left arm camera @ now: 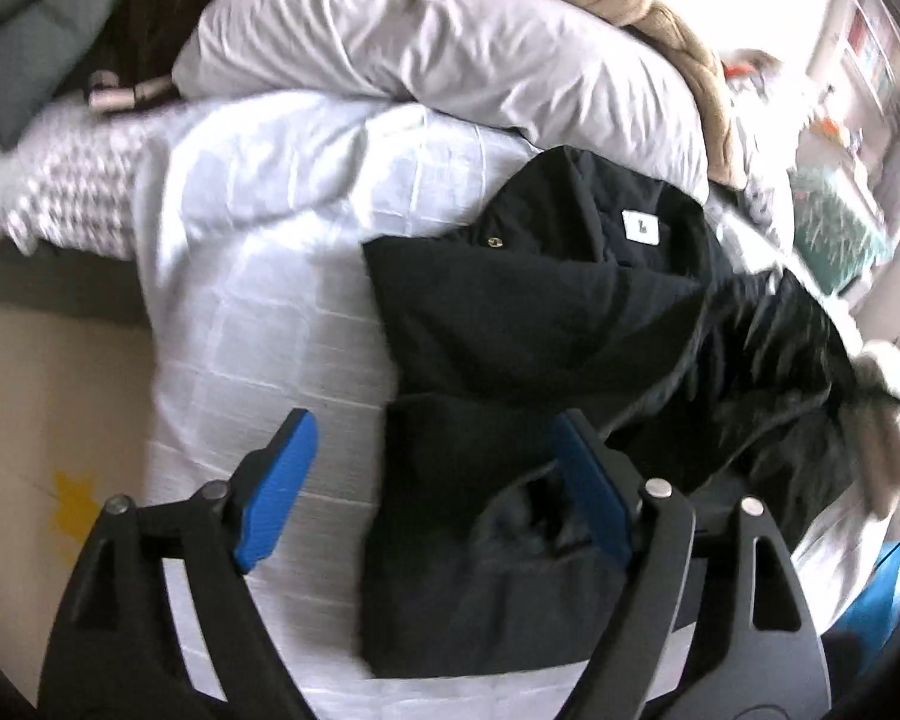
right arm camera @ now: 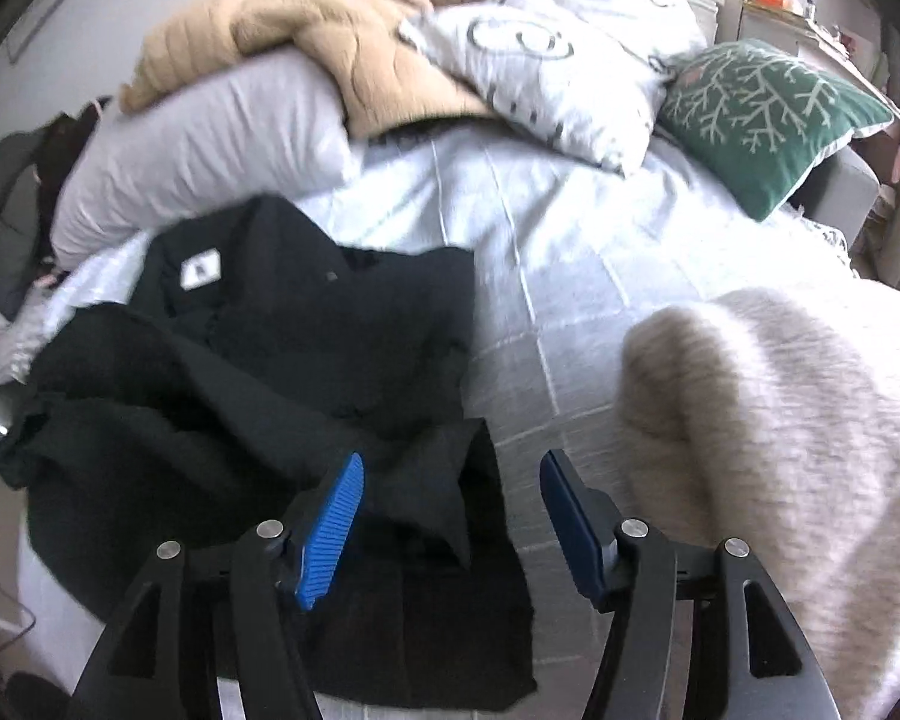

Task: Fold large clothes
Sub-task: 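Carry the hem over the coat toward the collar with both tools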

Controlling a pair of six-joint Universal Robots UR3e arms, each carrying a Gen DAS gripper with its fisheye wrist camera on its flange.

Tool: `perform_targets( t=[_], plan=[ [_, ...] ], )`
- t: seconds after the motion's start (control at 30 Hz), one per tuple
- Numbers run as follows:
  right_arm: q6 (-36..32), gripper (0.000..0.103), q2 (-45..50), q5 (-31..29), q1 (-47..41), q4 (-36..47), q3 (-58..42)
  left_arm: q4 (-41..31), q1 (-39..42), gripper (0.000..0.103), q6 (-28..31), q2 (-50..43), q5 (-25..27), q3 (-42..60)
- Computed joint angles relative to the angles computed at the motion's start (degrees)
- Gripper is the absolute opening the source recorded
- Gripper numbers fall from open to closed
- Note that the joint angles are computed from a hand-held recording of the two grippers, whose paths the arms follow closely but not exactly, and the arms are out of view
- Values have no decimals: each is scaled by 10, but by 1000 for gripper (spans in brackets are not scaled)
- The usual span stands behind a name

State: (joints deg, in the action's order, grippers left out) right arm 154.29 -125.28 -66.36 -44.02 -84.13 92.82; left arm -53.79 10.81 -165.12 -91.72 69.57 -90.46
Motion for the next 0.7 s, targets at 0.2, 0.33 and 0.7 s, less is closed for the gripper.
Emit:
perform_targets(
  t=[0.2,0.33,0.7],
  plan=[
    [-104,67,-56,-16,-23,61,17,-26,35,82,98,28,-20,-37],
    [-38,67,-24,-73,68,-26,62,-17,72,82,91,31,-105,-60],
    [125,68,171,-102,190,-227,65,15,66,83,50,-94,-188,9]
  ],
)
